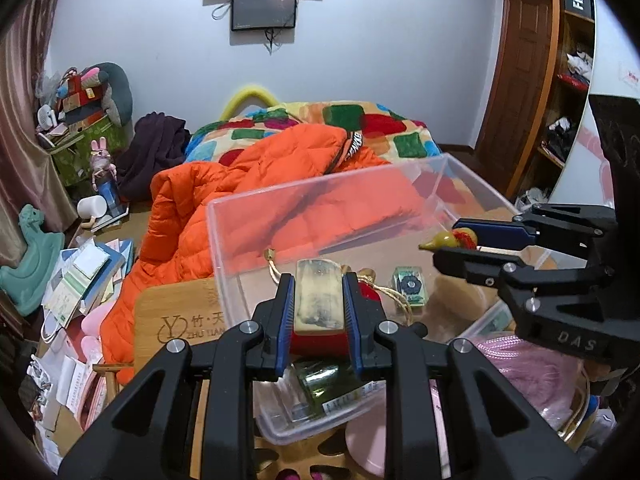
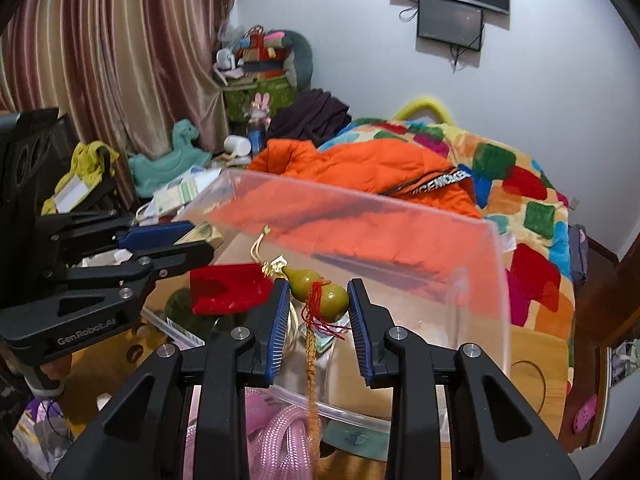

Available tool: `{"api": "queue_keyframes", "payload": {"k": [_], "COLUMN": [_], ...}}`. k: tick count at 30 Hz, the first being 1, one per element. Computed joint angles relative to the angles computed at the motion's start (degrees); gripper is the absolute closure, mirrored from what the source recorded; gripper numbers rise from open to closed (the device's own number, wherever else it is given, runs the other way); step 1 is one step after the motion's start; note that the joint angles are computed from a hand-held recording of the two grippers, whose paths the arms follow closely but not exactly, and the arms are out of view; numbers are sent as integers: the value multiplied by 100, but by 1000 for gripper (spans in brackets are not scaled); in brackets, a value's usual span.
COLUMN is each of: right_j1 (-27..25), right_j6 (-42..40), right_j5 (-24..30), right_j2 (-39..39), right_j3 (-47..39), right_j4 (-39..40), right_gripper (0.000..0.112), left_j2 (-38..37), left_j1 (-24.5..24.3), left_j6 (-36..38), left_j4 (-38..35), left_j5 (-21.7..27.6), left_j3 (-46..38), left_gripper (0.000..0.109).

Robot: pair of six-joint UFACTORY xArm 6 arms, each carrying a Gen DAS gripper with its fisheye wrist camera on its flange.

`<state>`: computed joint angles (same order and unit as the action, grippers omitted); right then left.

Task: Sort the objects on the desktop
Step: 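Carry the soap bar over the box with the left gripper while the right gripper carries the gourd, then release the soap bar into the box with the left gripper while the right gripper drops the gourd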

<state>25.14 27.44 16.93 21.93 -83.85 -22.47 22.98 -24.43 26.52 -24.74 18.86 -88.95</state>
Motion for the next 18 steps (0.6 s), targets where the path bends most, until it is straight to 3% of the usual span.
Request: {"api": "queue_keyframes", "payload": {"k": [4,10,18], "right_j1": [57,124,39], "right_j6": [-506,-652,222], "right_j5": [214,520,422], "right_j2": [110,162,-53], "right_j3": [-151,-268,-56], "right_j4": [476,446,-166], "right_gripper": [85,85,85], "left_j2": [124,186,-45], "left_j1": [-31,-48,-39], "left_j6": [-183,-329,-639], "left_j4": [309,525,895], "left_j5": [105,241,151], "left_j3": [-123,-199,38], "left_gripper": [86,86,83]}}
